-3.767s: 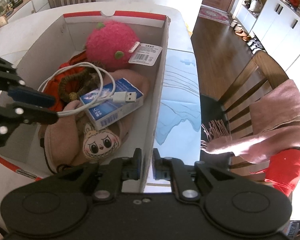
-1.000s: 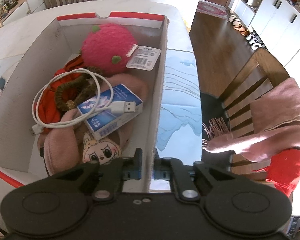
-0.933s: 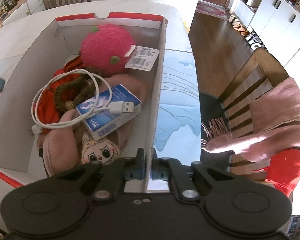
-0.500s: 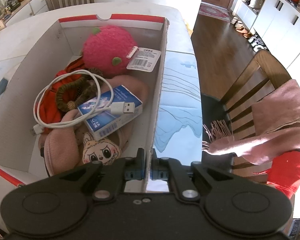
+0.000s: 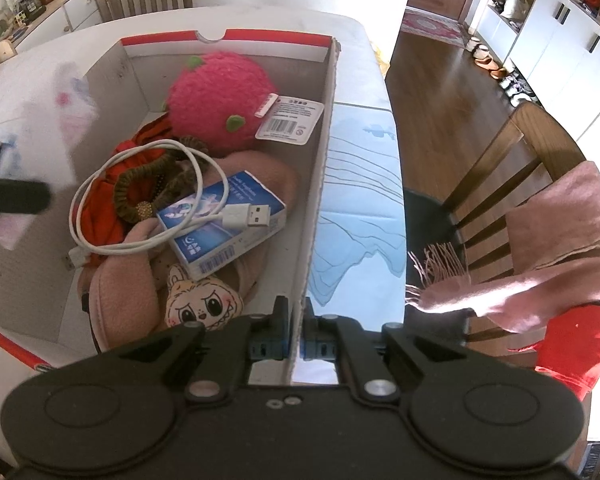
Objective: Organize objects
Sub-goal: 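Carry the face mask with the left gripper into the box, then open the left gripper to drop the mask onto the white cable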
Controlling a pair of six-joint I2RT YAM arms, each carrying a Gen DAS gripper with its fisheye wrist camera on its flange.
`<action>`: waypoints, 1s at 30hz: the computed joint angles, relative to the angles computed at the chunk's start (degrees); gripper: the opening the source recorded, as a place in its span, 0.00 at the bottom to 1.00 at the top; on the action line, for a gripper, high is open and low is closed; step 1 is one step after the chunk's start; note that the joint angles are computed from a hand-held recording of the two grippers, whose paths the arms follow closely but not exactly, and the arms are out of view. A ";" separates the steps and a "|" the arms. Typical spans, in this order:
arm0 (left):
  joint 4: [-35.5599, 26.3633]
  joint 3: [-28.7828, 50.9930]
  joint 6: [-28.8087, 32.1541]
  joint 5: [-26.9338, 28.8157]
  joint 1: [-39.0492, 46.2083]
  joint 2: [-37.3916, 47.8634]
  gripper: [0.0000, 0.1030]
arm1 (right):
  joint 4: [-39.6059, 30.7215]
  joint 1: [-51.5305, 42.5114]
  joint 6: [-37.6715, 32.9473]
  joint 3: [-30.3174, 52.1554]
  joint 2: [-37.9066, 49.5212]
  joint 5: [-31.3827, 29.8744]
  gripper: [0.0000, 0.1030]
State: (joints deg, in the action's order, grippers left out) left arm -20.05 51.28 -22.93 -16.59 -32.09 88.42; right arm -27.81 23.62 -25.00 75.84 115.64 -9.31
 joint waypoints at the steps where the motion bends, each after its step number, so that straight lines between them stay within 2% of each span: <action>1: -0.07 1.13 0.63 0.03 0.06 1.78 0.19 | 0.02 -0.03 -0.08 -0.02 0.00 -0.05 0.04; 8: -1.88 7.84 3.86 -0.06 0.24 11.80 0.19 | 0.36 -0.13 -0.33 -0.39 -0.21 -0.32 0.04; 16: -3.51 12.01 5.81 1.54 1.45 18.33 0.19 | 0.25 -0.27 -0.29 -0.34 -0.22 -0.69 0.04; 26: -2.74 12.23 4.98 3.84 2.74 19.69 0.19 | 0.02 -0.27 -0.01 -0.05 -0.06 -0.90 0.04; 29: -1.97 11.42 4.59 3.93 2.73 19.12 0.24 | 0.07 -0.27 0.00 -0.09 -0.05 -0.89 0.04; 30: -1.73 11.23 4.55 4.11 2.83 19.04 0.28 | 0.07 -0.27 0.00 -0.09 -0.05 -0.89 0.04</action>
